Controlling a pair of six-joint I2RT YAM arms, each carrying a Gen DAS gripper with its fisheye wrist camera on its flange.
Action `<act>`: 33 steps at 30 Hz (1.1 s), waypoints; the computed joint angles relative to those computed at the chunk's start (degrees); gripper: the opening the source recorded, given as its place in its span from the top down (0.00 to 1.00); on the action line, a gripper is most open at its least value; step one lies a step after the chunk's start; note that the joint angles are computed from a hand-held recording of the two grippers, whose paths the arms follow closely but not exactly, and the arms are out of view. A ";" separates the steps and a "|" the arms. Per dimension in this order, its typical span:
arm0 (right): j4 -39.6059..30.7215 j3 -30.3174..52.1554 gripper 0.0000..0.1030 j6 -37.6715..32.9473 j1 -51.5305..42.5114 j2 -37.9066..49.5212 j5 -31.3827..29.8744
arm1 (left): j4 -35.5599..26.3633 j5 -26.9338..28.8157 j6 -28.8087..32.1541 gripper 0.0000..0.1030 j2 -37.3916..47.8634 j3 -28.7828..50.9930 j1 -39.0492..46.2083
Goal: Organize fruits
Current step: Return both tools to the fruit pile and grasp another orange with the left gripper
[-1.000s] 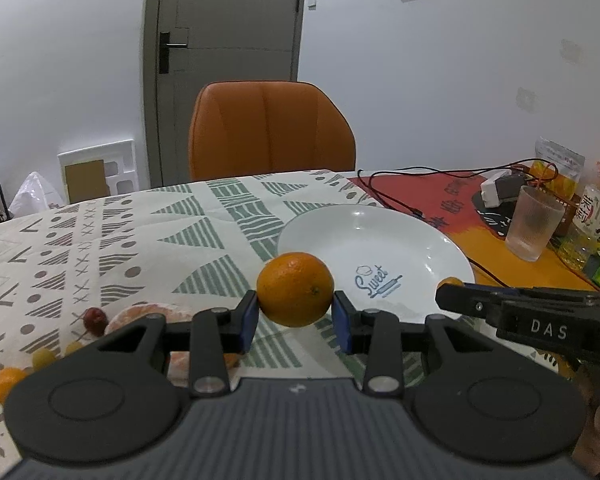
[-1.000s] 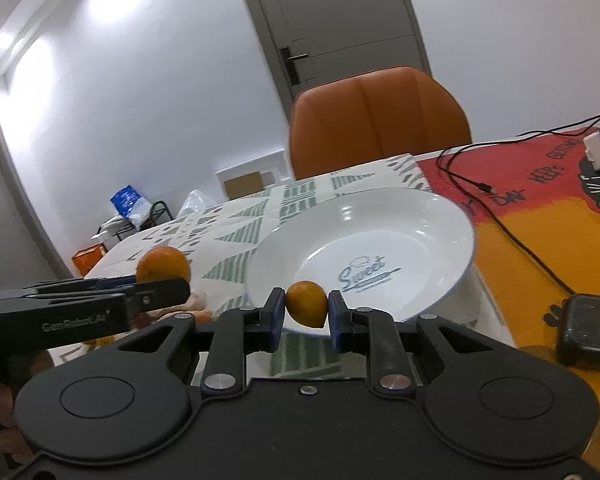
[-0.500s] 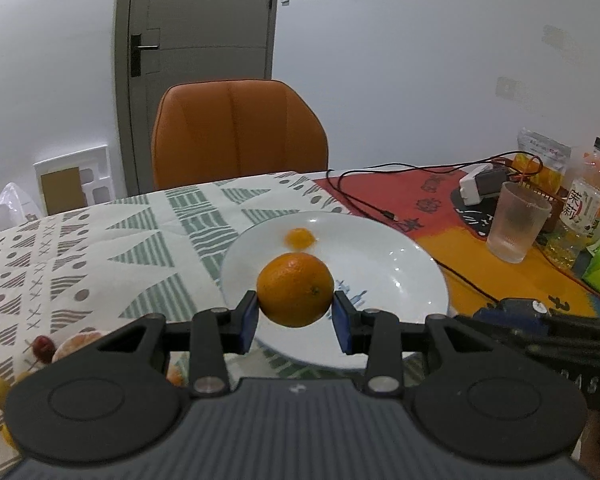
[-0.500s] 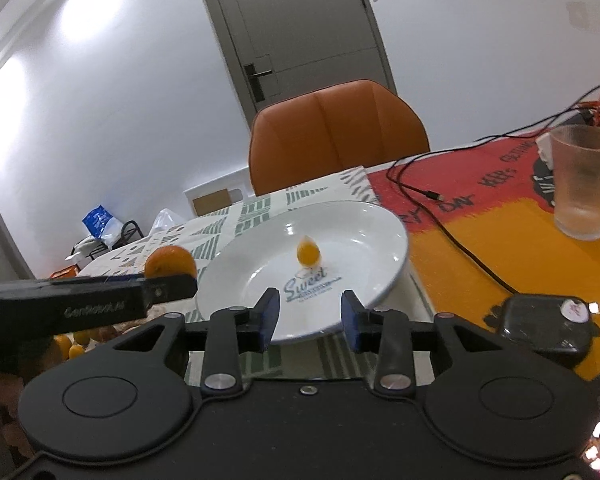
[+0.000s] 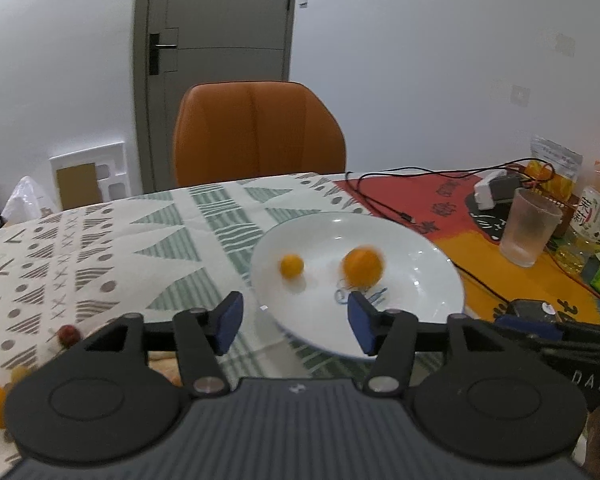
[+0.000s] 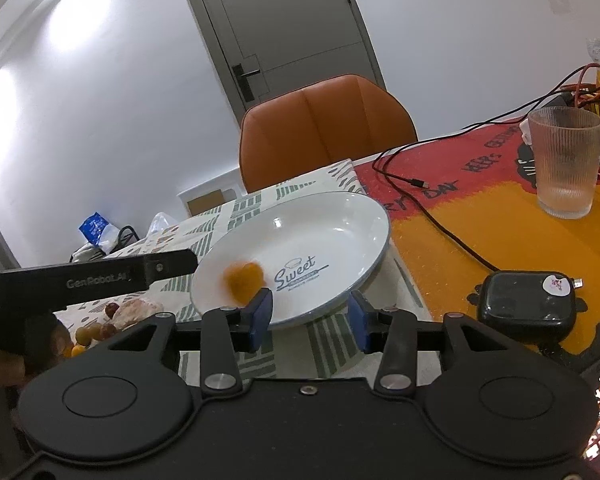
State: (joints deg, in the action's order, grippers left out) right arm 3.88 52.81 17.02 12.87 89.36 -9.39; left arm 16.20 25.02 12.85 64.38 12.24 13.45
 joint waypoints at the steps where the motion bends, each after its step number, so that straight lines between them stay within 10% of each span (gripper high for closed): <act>1: -0.01 0.02 0.55 0.02 0.18 -0.02 0.07 | -0.80 0.43 0.48 0.37 -0.51 0.01 1.07; 33: -0.95 3.12 0.00 0.36 11.49 -0.67 7.30 | -16.64 18.85 18.55 0.04 -2.30 3.62 35.51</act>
State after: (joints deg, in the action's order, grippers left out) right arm 2.93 55.93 17.38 24.36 88.69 -2.09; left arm -0.44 43.87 31.39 62.08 15.87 48.96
